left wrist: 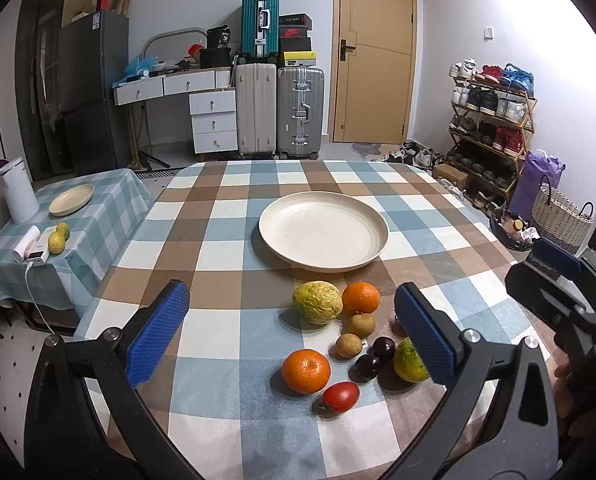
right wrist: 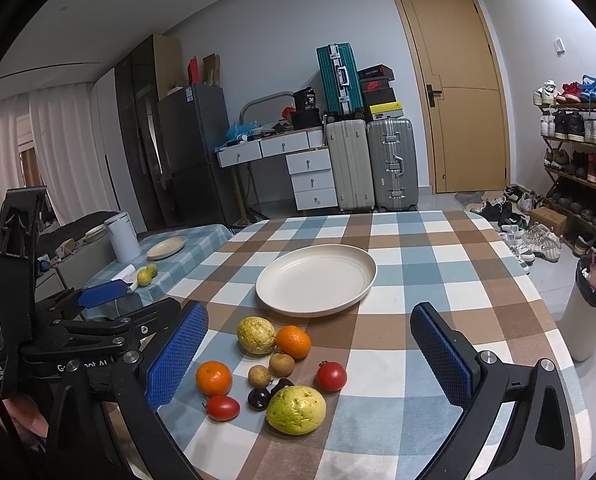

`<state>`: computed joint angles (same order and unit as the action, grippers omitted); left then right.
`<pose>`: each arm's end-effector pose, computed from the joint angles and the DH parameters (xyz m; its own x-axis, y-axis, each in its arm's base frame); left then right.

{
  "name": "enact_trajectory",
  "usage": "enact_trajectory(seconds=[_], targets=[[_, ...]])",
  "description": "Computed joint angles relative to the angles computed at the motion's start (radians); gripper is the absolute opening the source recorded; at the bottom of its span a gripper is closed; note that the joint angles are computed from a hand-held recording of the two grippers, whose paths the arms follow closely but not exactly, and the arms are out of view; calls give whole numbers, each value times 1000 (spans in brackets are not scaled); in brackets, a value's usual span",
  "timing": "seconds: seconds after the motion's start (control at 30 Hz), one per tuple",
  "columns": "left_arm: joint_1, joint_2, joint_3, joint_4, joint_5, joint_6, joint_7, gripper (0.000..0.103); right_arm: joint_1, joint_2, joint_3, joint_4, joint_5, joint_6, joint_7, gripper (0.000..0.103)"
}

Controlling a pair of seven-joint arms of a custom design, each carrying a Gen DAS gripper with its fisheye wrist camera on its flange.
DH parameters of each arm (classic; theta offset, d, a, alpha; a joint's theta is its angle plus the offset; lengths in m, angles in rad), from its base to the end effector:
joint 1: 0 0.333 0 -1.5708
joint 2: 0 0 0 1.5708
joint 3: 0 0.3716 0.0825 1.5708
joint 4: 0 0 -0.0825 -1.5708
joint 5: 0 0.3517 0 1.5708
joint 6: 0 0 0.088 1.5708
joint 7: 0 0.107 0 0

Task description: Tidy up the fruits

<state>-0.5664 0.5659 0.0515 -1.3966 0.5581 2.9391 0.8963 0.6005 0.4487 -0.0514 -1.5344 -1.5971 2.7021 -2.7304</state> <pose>0.6379 -0.4141 0.5478 -0.3578 -0.9335 0.0222 -0.4999 0.1714 -0.8490 0.5866 0.4078 0.5116 0.0116 -0.9851 -0.1713 -0.3494 0.1565 -0.9238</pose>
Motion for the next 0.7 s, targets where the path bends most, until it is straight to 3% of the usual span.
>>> enact_trajectory(seconds=[0.7], targets=[[25,7,-45,13,-56,-18,73,102,-1,1,4,-1,-14,-1,5,103]])
